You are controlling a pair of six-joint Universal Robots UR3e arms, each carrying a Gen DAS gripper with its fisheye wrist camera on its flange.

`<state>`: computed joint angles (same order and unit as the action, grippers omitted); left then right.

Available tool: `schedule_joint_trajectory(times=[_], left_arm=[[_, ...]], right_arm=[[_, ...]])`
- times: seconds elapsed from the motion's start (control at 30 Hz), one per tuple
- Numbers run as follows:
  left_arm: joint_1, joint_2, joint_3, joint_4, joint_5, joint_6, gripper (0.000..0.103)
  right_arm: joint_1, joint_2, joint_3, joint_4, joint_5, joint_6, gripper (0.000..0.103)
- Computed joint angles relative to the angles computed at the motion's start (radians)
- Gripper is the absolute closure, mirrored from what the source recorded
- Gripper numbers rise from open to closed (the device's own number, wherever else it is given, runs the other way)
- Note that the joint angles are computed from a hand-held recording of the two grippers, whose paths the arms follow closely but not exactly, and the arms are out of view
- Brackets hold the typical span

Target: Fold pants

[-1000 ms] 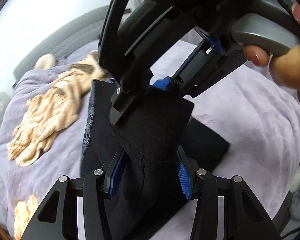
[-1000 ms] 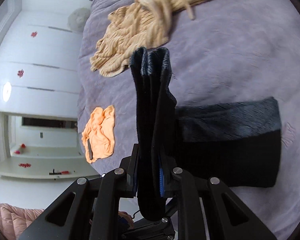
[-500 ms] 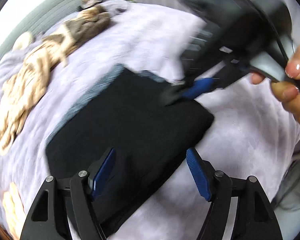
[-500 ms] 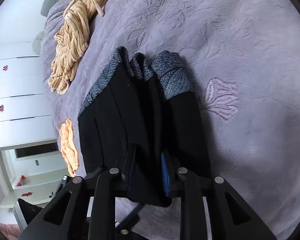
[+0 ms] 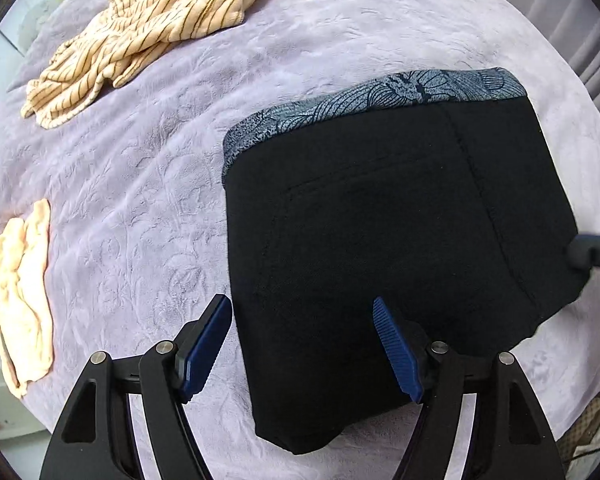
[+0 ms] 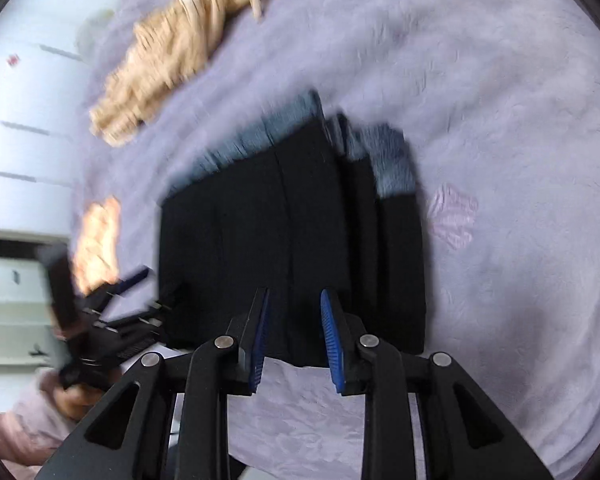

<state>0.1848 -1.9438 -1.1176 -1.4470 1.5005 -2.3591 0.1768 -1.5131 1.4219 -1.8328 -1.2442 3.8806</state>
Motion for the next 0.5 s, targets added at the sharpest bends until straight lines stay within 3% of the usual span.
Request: schedule_joint_trajectory(times=[0.1,0.27,0.5], left_arm=[[-0.002,0.023,-0.036,-0.007,0.014,-0.036,0.017],[-0.012,-0.007,0.071,-0.136,0.041,-0.154,0.017],[-0.003,0.095,0.032,-0.182,0.084,-0.181,0.017]], right_arm=[[0.03,0.0,0.08,-0.032,-0.02,0.053,0.074],[0.037,-0.052,0.153,-0.081,-0.019,0.081,0.074],[0.077,0.004,0.07,-0.018,-0.066,0.03,0.074]])
